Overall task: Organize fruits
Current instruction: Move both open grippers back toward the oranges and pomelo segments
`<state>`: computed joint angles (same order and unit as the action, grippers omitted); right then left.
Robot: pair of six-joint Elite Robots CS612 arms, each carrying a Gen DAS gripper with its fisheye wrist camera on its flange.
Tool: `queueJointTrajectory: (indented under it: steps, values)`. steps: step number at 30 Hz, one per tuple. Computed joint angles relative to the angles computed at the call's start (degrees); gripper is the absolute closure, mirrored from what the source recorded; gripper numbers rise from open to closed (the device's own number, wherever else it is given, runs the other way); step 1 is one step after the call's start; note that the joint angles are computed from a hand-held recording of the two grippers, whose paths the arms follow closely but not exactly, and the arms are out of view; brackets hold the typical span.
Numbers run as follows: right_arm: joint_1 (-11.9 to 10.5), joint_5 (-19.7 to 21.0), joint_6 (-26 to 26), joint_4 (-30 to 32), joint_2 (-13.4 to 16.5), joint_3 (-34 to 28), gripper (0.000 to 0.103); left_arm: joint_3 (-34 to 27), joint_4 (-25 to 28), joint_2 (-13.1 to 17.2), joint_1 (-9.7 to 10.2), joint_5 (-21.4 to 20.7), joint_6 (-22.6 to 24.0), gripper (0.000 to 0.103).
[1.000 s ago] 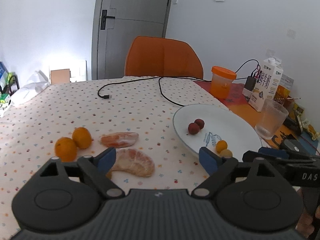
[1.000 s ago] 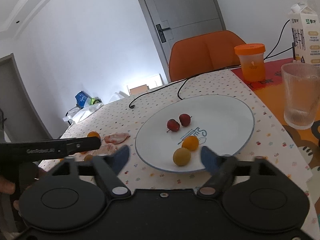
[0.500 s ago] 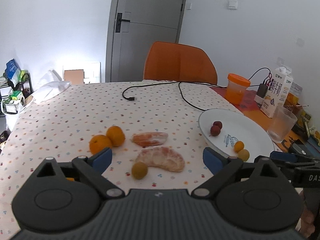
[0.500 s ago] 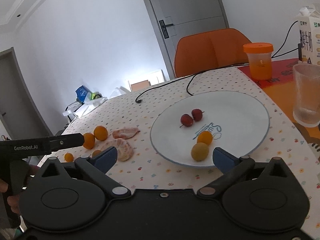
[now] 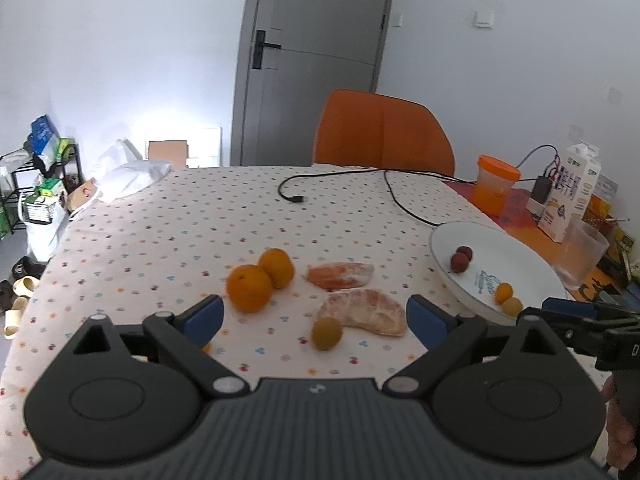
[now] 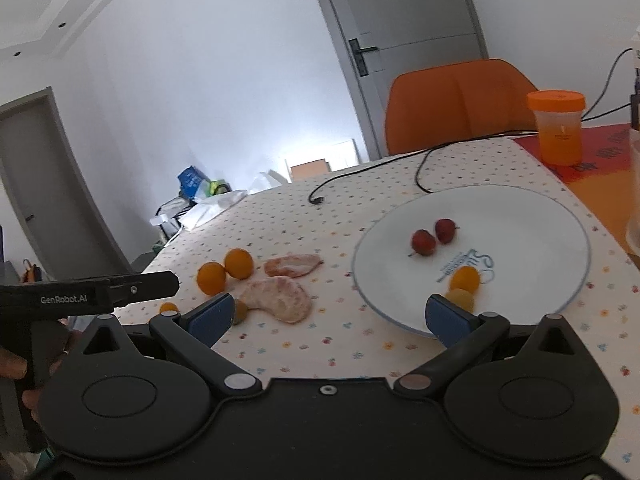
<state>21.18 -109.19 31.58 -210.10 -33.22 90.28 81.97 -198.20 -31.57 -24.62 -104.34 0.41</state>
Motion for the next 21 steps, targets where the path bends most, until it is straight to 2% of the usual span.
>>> queueJointTrajectory:
  steps: [5,9,17,19,21]
  values:
    - [0.0,2.3,-1.8,0.2,0.6,-1.6,0.001,-0.4,0.3,0.3,0.53,1.1,-1.0,0.006]
    - [-0.1,4.4,-3.4,1.2,1.2,-3.3,0.006,-0.8,0.5,0.6,0.95,1.3,-1.2,0.006]
    - [-0.3,7.2,-4.5,3.8,2.4,-6.0,0.007,-2.3,1.6,1.7,1.83,1.2,-2.9,0.009]
    - [-0.4,8.0,-4.7,4.5,2.6,-6.6,0.017,-2.7,2.0,2.0,1.96,1.2,-3.2,0.011]
    - [-0.5,8.9,-4.7,5.5,2.8,-7.1,0.021,-3.1,2.7,2.4,2.08,1.2,-3.4,0.014]
